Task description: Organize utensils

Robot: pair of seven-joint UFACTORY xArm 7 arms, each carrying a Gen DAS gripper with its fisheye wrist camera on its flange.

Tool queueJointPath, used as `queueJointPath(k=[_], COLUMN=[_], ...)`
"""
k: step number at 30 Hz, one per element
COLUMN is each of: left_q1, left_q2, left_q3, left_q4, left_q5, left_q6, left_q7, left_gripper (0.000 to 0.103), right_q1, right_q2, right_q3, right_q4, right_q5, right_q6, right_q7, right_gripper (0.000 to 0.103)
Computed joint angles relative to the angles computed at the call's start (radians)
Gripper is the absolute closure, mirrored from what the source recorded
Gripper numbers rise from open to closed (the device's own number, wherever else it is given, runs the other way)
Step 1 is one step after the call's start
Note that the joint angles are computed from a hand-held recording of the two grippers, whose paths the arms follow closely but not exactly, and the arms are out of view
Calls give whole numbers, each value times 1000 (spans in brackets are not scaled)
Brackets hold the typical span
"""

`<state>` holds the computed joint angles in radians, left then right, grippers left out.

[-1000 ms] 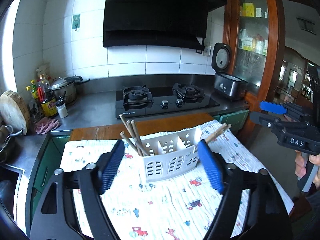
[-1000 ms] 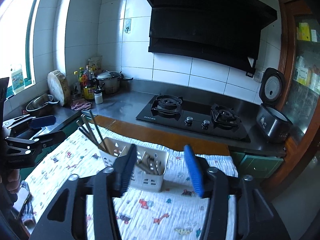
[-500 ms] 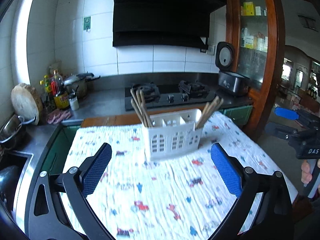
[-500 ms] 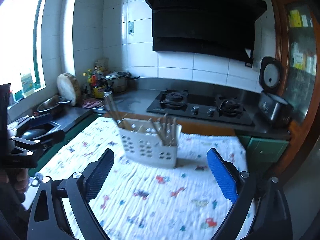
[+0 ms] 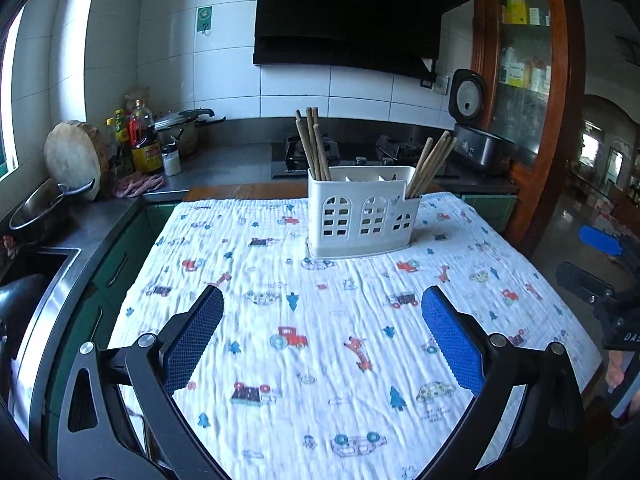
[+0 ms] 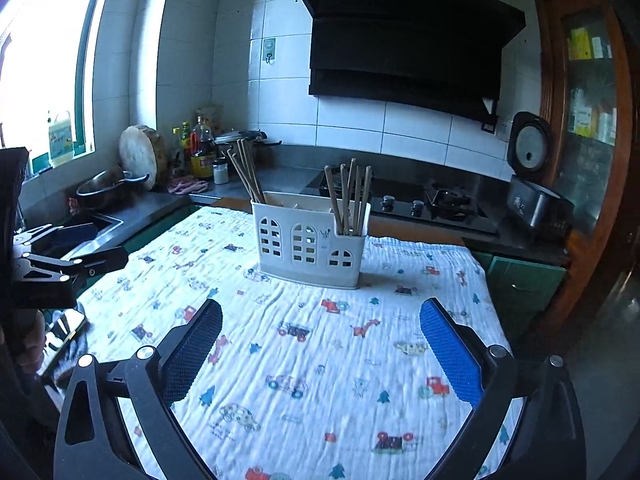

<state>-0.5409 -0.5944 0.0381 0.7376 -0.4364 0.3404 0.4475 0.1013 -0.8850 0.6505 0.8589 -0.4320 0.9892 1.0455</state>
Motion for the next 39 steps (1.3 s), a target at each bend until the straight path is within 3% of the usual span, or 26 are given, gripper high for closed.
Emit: queueJointPath(k=[12, 39], left_q1=[-15, -40], left_q2=[-91, -111], left_q3=[36, 29], left_q4=[-95, -127], left_q5=[-15, -22], left_q6=[20, 33], left_q7=[13, 25], left_gripper=[5, 5], right_q1=[39, 67], right_q2=[-61, -57], right_q3=[34, 28], right_q4=[-61, -77], right_q5=[55, 56], right_q6=[7, 4], right_q7=[122, 149], right_gripper=[7, 7])
